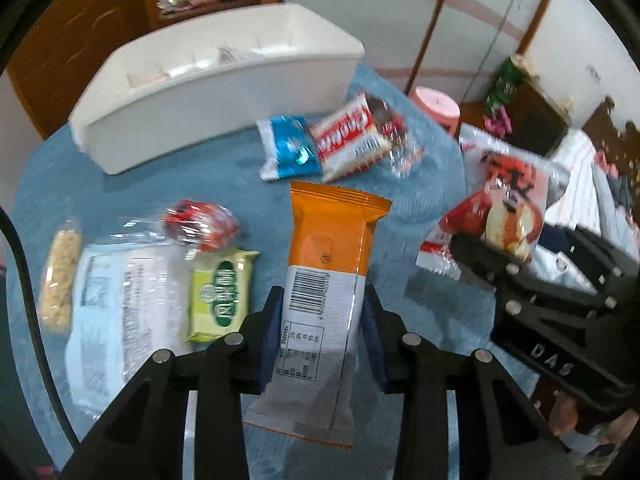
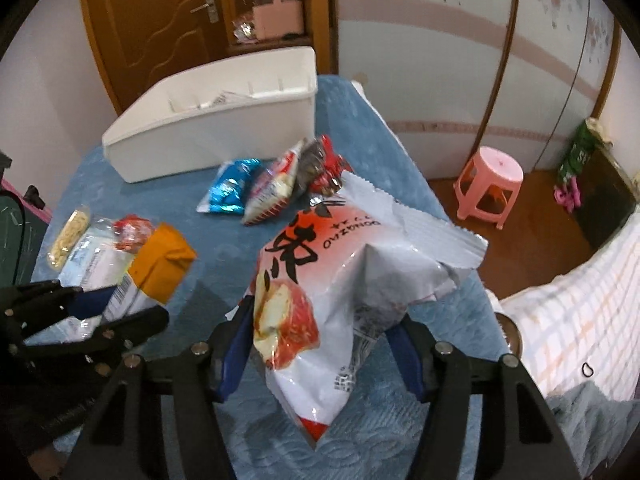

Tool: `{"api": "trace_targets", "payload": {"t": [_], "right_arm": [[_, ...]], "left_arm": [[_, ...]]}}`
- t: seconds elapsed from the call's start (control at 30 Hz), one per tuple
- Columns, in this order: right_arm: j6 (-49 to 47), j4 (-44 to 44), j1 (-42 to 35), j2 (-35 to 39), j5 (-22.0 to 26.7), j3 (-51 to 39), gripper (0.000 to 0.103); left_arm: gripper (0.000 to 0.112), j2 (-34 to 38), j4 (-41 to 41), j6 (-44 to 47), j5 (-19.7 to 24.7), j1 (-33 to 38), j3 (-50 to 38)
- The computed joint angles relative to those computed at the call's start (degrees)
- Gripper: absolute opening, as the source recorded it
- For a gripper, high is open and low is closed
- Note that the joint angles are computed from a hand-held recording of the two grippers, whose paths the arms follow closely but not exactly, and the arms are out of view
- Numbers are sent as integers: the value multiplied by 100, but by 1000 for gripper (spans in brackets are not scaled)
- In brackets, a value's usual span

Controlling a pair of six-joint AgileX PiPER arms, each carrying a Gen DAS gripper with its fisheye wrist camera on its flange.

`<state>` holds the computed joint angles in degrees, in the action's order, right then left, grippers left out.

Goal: Organize snacks
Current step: 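Carry both snacks into the white bin and open both tools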

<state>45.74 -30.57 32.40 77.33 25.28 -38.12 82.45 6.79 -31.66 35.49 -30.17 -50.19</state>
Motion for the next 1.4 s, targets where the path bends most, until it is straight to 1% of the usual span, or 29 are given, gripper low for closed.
{"api": "trace_targets", "payload": {"t": [0.1,0.13,0.17,0.37,0.43,0.47,0.57,0.63,0.73,0.8,0.93,1.0,1.1,1.2,1.23,1.3,1.4], "right_arm": [[177,-199,244,-222,183,-36,63],[149,-219,263,-251,216,-69,63],[183,-283,320,-265,256,-123,63],[319,-456,706,-429,511,-316,63],[200,-371,752,-451,558,-428,63],[60,-281,702,-474,537,-461,63],[-263,-79,648,-561,554,-615,63],[-481,12,601,-605,558,-763,63],[-1026,284,461,-544,603,-1216,63],[-1427,414,361,-390,629,-1662,63],[-1914,525,230,19,722,-2609,63],[-2320,785,110,356,762,-3262,63],[-2613,953,-1,871,878,-4190,63],[-2970,1286,-104,1557,1145,-5357,63],[-3019,1316,-115,1736,1225,-5650,64],[-3184,1401,-141,2224,1523,-6433,64],[-3417,1530,-193,3153,2084,-7798,64]], "left_arm": [[36,-516,-20,-76,149,129,79],[36,-526,39,-223,248,62,-71],[36,-755,2,-215,313,128,-31],[36,-1431,-331,148,834,531,-141],[36,-1490,-378,204,950,660,-266],[36,-1408,-316,84,1004,631,-420],[36,-1261,-388,251,1153,958,-785],[36,-1202,-215,209,1336,1114,-1108],[36,-1060,98,168,1545,1321,-1589],[36,-917,281,248,1715,1502,-2062],[37,-515,763,290,1929,1656,-2982],[37,-299,769,402,2017,1754,-3434],[37,167,736,610,2127,1923,-4242],[37,692,769,768,2229,2042,-5027],[38,963,698,855,2305,2119,-5395],[38,1438,568,1080,2530,2250,-6056],[38,2176,739,1138,2780,2296,-6904]]}}
